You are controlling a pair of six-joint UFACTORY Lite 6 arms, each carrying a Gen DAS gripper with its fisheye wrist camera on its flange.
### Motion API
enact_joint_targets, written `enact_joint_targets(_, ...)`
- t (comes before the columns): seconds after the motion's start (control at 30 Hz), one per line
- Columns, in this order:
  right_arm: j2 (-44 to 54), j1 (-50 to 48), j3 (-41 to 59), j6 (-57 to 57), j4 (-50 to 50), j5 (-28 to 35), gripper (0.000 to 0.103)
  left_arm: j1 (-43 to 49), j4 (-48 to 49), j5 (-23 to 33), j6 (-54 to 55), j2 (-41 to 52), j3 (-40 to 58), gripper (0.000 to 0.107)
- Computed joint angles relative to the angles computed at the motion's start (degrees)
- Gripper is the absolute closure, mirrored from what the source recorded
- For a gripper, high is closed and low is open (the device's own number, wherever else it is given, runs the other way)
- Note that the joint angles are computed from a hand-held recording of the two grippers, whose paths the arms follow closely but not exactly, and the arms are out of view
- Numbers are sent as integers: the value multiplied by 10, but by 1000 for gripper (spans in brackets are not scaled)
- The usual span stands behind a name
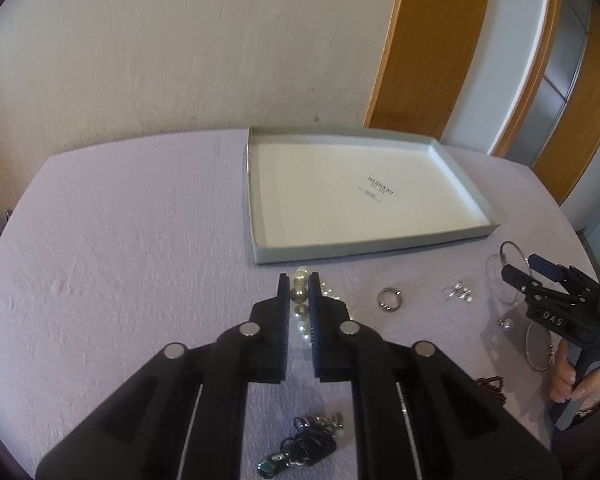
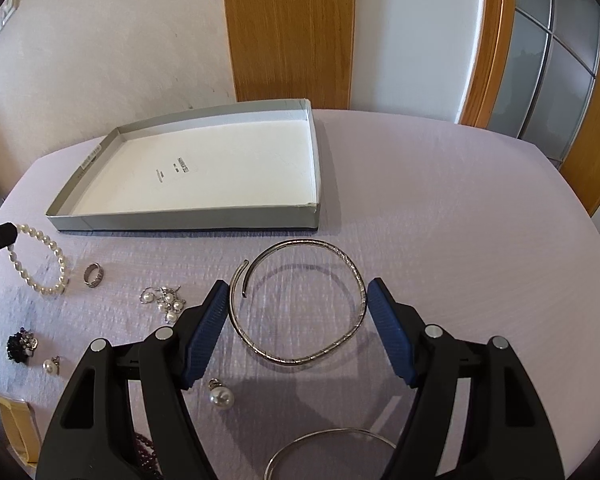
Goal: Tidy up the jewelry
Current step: 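Carry the pearl bracelet and silver bangle into the tray and release both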
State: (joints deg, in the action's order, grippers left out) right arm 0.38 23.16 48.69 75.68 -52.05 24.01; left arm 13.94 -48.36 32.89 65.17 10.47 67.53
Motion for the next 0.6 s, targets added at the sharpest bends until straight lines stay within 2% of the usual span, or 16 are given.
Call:
enact_joint_targets(0.33, -32, 15, 3, 22, -16, 14, 31, -1, 5, 23, -27, -33, 17, 98)
enact_joint_targets(0.6, -7, 23, 74, -35, 14, 41, 31, -25, 37, 17, -101, 5, 92, 98)
